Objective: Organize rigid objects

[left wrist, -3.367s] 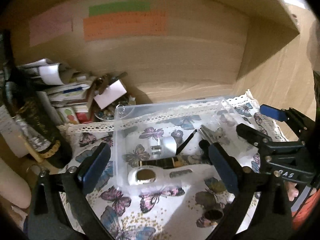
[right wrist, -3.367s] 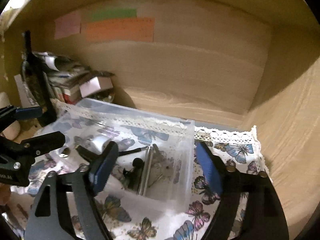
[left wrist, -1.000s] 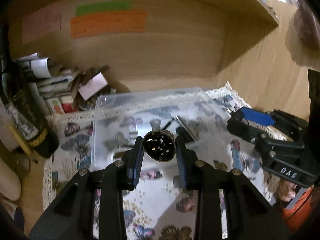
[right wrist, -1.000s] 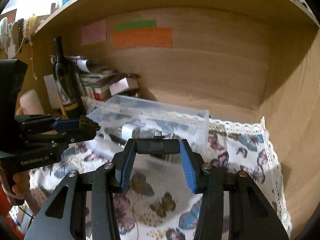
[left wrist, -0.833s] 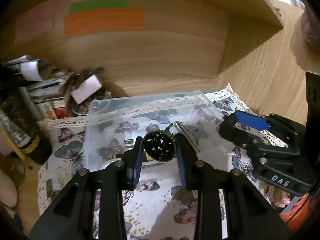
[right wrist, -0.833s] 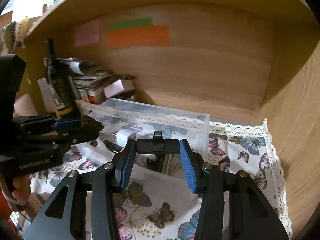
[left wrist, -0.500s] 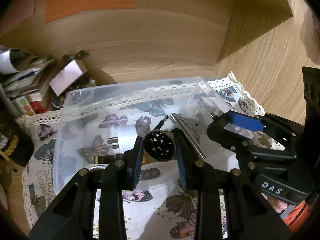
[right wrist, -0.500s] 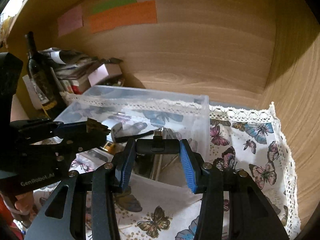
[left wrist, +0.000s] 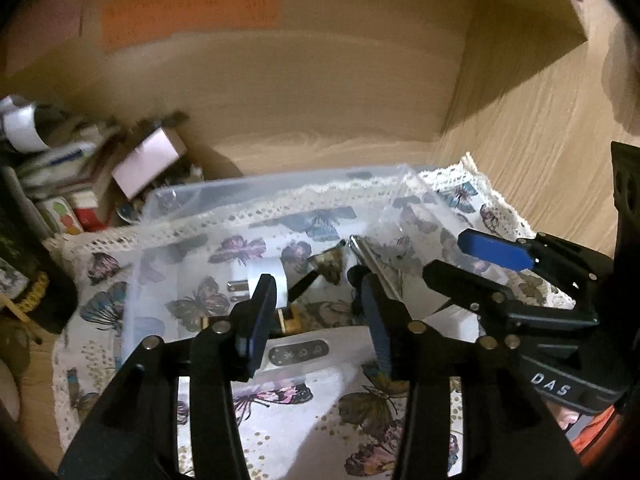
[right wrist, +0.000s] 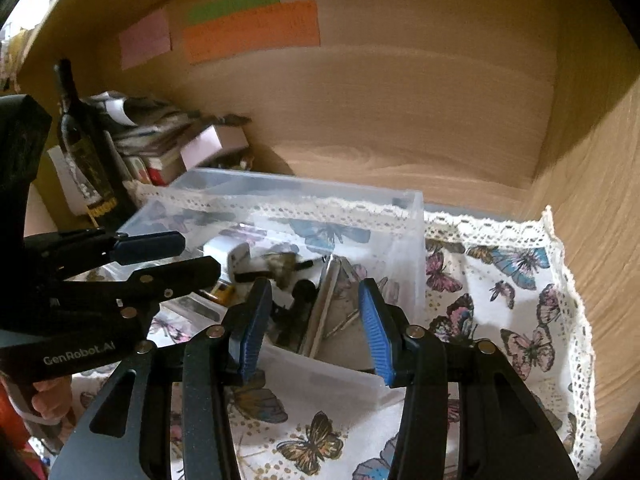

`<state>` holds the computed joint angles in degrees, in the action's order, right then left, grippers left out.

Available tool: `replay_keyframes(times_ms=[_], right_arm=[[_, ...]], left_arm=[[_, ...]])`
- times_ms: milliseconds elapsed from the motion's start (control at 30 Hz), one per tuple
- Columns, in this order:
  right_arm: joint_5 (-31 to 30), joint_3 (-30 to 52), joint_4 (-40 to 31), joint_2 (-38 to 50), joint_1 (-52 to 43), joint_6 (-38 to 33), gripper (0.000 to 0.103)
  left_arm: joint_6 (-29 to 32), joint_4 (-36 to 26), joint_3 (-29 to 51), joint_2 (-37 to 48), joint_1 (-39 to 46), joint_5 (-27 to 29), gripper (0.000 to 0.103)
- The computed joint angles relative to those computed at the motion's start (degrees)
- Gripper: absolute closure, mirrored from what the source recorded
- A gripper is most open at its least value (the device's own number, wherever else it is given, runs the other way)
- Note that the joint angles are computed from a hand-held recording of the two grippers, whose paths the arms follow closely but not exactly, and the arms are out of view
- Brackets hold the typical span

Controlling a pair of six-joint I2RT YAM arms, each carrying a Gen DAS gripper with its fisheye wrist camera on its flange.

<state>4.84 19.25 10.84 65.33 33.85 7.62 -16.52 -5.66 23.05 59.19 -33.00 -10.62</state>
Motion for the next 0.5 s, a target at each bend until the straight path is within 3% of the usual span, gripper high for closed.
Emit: replay_keyframes(times_ms=[67,233,400,467,500], right_arm=[[1.30,-0.57,-2.15,-4.30,1.36,0.33,0.061],[7.95,-2.14,-8.59,-16.99,7.32,1.11,0.051],[18.64,-3.22,-17.01,-30.10,17.62,4.07,0.043],[22.98,-3.67,-20.75,-35.65,22.51,5.57,0.028],[25.44,-3.83,-21.98,-37.52,24.93,6.31,0.025]], left_arm=[[-0.11,-2.32,-0.61,-4.36,-1.49,-2.18,0.058],[-2.24,-11.70,-1.31,-18.34,-7.50,-10.35,0.040],[-7.80,-25.15,-0.06,-30.93,-19.77,-24.08,0.020],[-13.32,-32.02,1.45,-33.93,-28.14,-31.99,0.009],[-18.12,-36.60,2.58,-34.59,-34.23,-37.73,0.005]])
